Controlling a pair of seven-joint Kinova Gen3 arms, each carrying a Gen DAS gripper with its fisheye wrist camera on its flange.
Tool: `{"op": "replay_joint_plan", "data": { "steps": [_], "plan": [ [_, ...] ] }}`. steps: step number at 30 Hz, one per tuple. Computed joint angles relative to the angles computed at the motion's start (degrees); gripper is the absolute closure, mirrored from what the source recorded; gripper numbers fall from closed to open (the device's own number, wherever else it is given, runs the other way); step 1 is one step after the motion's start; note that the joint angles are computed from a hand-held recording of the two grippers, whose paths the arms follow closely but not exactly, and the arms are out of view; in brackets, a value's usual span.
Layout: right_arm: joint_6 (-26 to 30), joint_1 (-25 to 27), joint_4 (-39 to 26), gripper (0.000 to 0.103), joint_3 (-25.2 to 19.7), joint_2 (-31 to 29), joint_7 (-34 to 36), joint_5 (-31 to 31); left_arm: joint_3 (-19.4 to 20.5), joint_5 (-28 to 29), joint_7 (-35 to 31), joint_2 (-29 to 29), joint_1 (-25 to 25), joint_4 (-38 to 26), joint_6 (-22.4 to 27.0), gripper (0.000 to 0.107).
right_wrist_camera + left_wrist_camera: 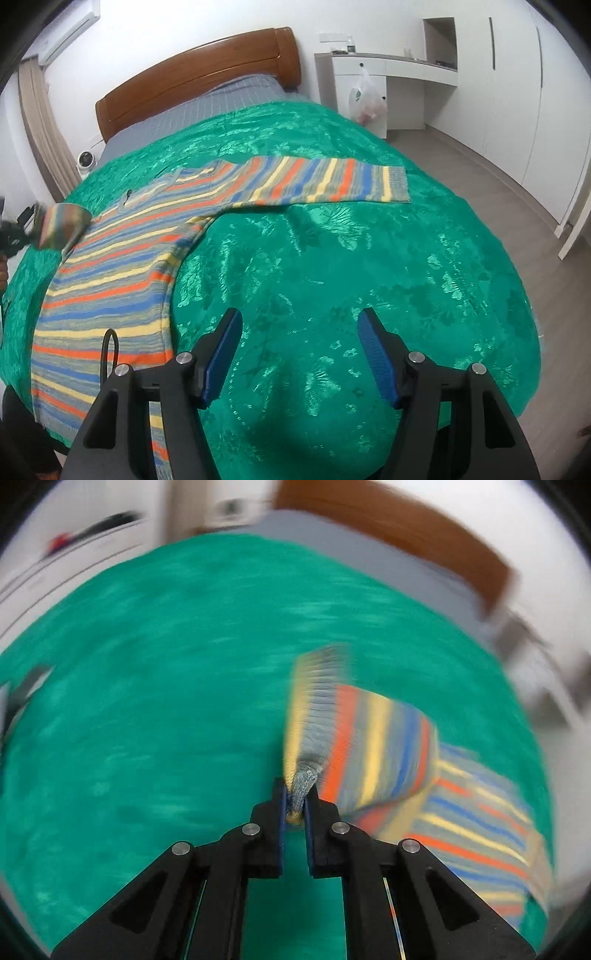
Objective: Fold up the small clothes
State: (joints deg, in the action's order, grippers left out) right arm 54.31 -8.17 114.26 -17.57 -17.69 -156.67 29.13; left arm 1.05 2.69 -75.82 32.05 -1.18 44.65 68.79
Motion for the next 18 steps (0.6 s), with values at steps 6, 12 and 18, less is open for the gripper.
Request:
{"op": "replay_joint_plan", "data": {
  "steps": [6, 12, 18],
  "plan": [
    [0.98, -0.40, -0.53, 0.038, -0.48, 1.33, -0.73, 0.54, -3.64, -4.95, 5.70, -1.02, -0.44, 6.69, -1.54, 0.102],
    [2.26, -1.00, -0.85, 0.039, 0.38, 1.95, -1.82, 0.68, -4.55, -10.08, 7.76, -2.04, 2.05, 10.50, -3.64, 0.103],
    [3.78, -1.29, -1.02, 0.039, 0.45, 1.86, -3.29, 1.43, -3.95, -9.27, 8.00, 1.43, -0.08, 7.97, -2.62, 0.103]
  ]
}}
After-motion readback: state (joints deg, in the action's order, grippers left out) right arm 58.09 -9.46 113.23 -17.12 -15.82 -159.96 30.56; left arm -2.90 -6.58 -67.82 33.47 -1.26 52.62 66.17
